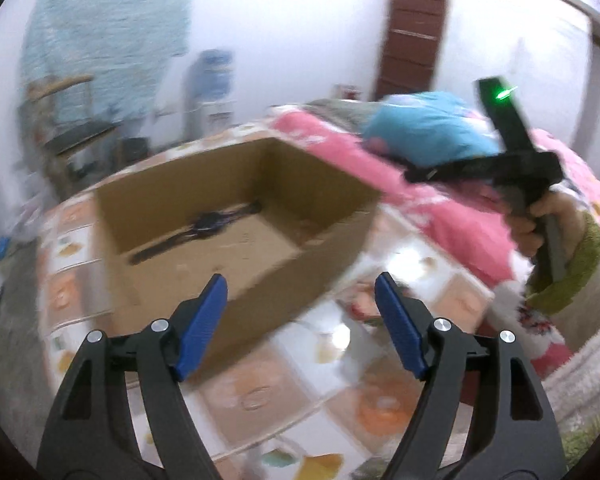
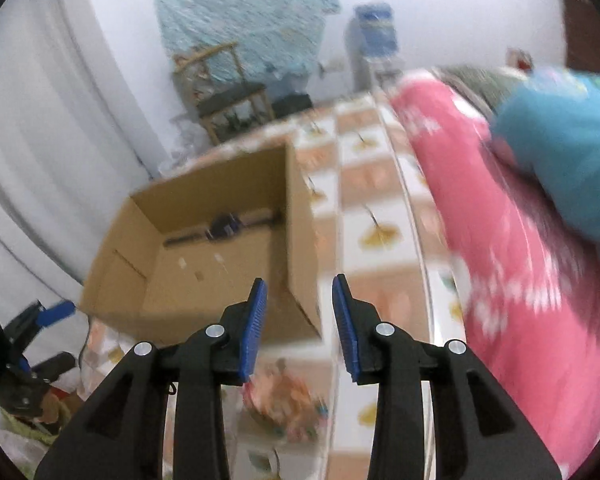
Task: Organize jewelry
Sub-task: 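Move both grippers back to the second beaded bracelet on the table, then grasp the bracelet with the left gripper while the right gripper grasps it too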
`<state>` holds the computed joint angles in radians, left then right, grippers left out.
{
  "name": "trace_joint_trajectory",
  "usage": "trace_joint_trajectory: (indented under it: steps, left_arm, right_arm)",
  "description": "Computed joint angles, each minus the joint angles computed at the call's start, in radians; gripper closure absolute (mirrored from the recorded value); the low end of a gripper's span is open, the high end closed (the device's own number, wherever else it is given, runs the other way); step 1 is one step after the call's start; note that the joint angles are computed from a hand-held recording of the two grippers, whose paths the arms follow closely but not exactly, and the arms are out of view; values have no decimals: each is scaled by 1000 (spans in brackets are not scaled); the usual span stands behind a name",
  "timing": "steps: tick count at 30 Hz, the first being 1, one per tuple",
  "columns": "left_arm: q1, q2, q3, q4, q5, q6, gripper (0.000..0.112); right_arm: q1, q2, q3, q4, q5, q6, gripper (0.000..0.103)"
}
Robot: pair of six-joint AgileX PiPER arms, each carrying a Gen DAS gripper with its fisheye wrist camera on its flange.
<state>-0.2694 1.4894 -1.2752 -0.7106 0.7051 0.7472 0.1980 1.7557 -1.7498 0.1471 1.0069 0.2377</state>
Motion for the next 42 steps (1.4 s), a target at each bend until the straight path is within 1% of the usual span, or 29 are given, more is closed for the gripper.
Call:
trace_joint_trajectory:
  steps: [2,5,8,10,11,12,14,15,16,19,21,23,25,28,31,33,35,38,42]
  left_arm:
    - [-41,26,1,-25,6,17,39]
    - [-120,101,-7,-43,-7,24,39]
    - [-188,182,-28,-25,-48,1,39]
    - [-218,232,-56,26,-74,-64,41]
    - [-225,258,-72,39,-85,-93,46]
    - [-229,285,-93,59,-90,-135,48]
    - [-232,329,-145,110,-72,-216,56]
    - [-236,342,-158,136,-72,-247,58]
    - [-246,364,-184,193,-71,-309,62]
    - [-265,411,-235,296,-51,-410,66]
    - [-279,436,-264,354,-35,-456,69]
    - [-293,453,-282,405,-23,-497,71]
    - [-310,462,-289,463,-33,-539,74]
    - [-327,474,-312,529,-23,-589,74]
    - [-349,492,-333,591,-22,-650,75]
    - [-357,490,-328,626,-28,-684,82]
    - [-355,486,-316,616,-43,-675,103]
    - [-352,468,-283,618,-69,-670,103]
    - [-330,426,-228,590,-64,-666,103]
  right_arm:
    - [-6,-17,81,15,1,20,69]
    - [-1,-28,184,28,-10,31,69]
    - [11,-26,233,38,-29,26,69]
    - [34,-14,233,-12,-27,47,69]
    - [41,-10,232,-23,-31,51,69]
    - [44,-11,234,-22,-33,51,69]
    - [43,-11,242,-4,-42,38,69]
    - [45,-7,243,2,-47,35,69]
    - [50,-1,242,2,-50,32,70]
    - [66,7,245,-2,-64,27,70]
    - [80,10,249,-26,-67,36,72]
    - [92,13,253,-53,-66,47,76]
    - [102,21,256,-78,-64,61,80]
    - [105,22,265,-82,-76,59,83]
    - [117,30,261,-120,-78,74,91]
    - [117,31,263,-116,-86,66,93]
    - [119,24,280,-112,-109,56,93]
    - [127,24,283,-112,-118,53,93]
    - [136,30,278,-68,-127,27,93]
